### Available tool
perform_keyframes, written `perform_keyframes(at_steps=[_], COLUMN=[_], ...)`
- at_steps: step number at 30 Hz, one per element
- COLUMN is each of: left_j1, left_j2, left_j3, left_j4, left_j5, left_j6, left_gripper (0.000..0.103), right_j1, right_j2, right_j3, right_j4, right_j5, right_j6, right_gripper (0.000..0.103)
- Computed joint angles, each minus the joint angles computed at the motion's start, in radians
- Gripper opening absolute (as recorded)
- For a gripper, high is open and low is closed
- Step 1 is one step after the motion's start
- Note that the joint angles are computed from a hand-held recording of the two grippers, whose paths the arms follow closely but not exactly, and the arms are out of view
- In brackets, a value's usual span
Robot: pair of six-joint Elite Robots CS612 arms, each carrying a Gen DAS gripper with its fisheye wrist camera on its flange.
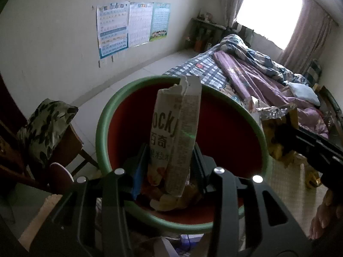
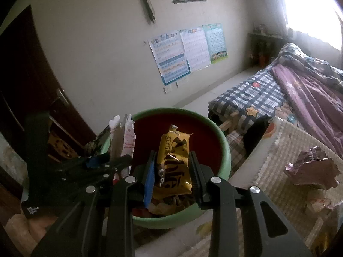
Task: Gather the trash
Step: 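Open both tools above the green basin to drop the carton and bag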
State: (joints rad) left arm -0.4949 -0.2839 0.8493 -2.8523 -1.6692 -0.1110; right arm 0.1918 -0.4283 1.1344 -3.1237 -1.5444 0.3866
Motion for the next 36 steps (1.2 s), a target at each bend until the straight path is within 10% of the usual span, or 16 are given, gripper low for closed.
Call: perform_keyframes(at_steps=[26, 36], left_j1=[0.002, 0.002], left_j2=[0.019, 0.018], left_j3=[-0.036, -0.021], left_j4=[0.053, 0.0], left_j5=[0.02, 0.043], left_j6=[-0.008, -0.018], left_gripper=[0.038, 0.071], right_j1=[-0.002, -0.005], right_j2=[0.021, 0.019], right_j3=[-0.046, -0.034], right_j4=[0.049, 0.011], right_j5=[0.02, 0.015], right_j6=[0.0, 0.022], right_gripper=[0.031, 0.047])
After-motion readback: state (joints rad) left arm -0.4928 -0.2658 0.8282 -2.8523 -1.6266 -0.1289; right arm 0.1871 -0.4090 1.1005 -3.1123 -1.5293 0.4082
